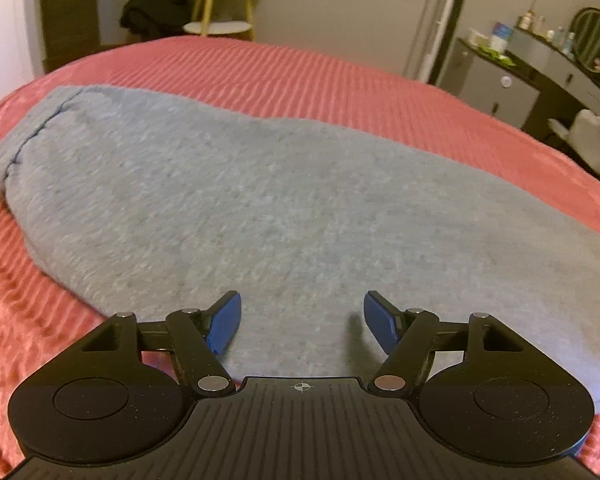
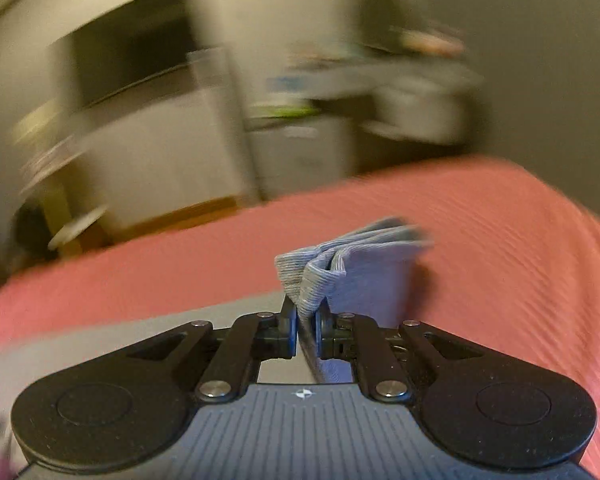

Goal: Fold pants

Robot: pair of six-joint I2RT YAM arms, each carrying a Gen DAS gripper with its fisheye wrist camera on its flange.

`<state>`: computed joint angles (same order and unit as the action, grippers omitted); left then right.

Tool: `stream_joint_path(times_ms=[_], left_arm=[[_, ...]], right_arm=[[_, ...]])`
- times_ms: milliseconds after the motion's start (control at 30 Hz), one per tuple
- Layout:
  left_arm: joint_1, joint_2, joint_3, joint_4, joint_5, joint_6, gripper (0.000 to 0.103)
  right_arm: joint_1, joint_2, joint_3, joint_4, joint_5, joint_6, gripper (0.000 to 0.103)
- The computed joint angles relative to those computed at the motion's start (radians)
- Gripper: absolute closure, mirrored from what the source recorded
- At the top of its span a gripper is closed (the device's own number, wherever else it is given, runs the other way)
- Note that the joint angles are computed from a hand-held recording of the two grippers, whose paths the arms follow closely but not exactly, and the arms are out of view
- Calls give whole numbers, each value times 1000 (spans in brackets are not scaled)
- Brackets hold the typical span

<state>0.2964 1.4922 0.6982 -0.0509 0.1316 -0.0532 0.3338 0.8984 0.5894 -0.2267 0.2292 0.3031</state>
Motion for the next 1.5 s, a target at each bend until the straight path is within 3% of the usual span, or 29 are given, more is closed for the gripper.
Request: stream_joint_path(times_ms=[167, 300, 367, 400, 433, 500, 567, 600, 633, 733, 833, 967, 1000, 1033, 1067, 1133, 1200, 1267, 1367, 1500], left_arm=[[20, -36, -17, -13, 70, 26, 29], [18, -40, -6, -36, 113, 53, 29], [11, -33, 11, -52, 154, 62, 29], [1, -29, 19, -59, 174, 64, 29], [-16, -22, 32, -63, 194, 62, 26], [-64, 3, 58, -61, 221, 27, 22], [-126, 55, 111, -76, 249, -20, 20], [-154, 90, 145, -88, 270, -41, 20], [-185, 138, 191, -102, 293, -65, 19], [-255, 278, 333, -152, 322, -127, 20], [-305, 423, 491, -220, 372, -151, 22], [-370, 547, 640, -293, 314, -131, 25], [-384, 554, 654, -293, 297, -136, 32], [-395, 562, 671, -297, 290, -140, 50], [-405, 571, 691, -309, 288, -141, 59], [-419, 579, 709, -327, 258, -147, 76], [-412, 572, 704, -326, 271, -137, 81], [-398, 553, 679, -304, 297, -153, 84], [-356, 498, 629, -284, 354, -161, 85], [-292, 406, 546, -266, 336, -104, 85]], right_arm=[[352, 321, 69, 118, 27, 37, 94], [387, 504, 102, 124, -74, 219, 85], [324, 444, 38, 165, -171, 312, 80], [267, 388, -15, 214, -243, 371, 67], [204, 342, -64, 266, -309, 441, 45], [92, 266, -164, 361, -368, 595, 33], [34, 258, -158, 268, -335, 623, 45], [42, 257, -142, 203, -273, 626, 63], [48, 241, -169, 224, -253, 666, 65], [31, 150, -272, 334, -263, 769, 58], [-13, 66, -356, 403, -309, 772, 47], [-95, 58, -401, 479, -416, 761, 44], [-124, 58, -413, 497, -456, 759, 43], [-123, 83, -397, 515, -462, 769, 43], [-128, 86, -402, 529, -465, 765, 43], [-115, 56, -404, 507, -430, 767, 43], [-87, 53, -419, 548, -377, 772, 43], [-79, 15, -436, 555, -360, 765, 41], [-111, 8, -445, 575, -430, 784, 36], [-128, 4, -444, 577, -455, 798, 31]])
